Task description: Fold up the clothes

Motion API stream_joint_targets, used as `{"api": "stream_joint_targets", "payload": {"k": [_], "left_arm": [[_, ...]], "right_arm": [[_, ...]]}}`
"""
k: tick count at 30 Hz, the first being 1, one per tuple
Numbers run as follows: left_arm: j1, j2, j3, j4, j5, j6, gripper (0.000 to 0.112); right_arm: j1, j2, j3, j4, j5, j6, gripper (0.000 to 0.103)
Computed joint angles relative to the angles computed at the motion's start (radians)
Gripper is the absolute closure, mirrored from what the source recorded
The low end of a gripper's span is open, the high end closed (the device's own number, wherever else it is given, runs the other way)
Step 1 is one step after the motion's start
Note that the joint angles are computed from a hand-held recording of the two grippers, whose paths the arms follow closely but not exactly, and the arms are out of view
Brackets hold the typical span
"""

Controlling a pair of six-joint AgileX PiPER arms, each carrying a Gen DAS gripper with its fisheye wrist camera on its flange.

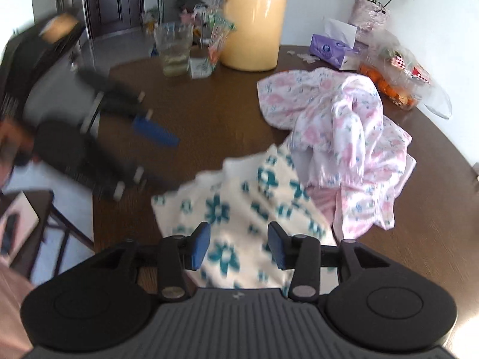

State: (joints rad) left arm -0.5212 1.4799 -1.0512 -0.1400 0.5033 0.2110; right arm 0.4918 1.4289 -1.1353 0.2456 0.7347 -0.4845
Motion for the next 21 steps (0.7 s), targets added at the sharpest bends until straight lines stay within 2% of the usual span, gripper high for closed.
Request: {"api": "stream_joint_targets", "payload": {"k": [2, 6, 12, 16, 21], "left_arm": [[0.021, 0.032, -0.041, -0.063, 0.017, 0.050, 0.057], [0.041, 0.114, -0.157, -0.125, 0.056, 0.126, 0.057], [0.061, 0.342, -0.510, -0.157, 0.252, 0.170, 0.057], [0.052, 0.495, -0.728, -0.122, 0.371, 0.137, 0.058], [0.077, 0.592, -0.839, -0.173, 0.460, 0.172, 0.067]], "right_arm": [[0.017, -0.026, 0.044, -0.044, -0.020, 0.041, 0.060], [0.015, -0.059, 0.106, -0.020, -0.041, 0.063, 0.060], [0.099, -0.062, 0.117, -0.123, -0.064, 0.115, 0.047], [0.162, -0.025, 0.091, -0.222, -0.060, 0.161, 0.046], [0.171, 0.006, 0.078, -0.218, -0.059, 0.144, 0.046]]}}
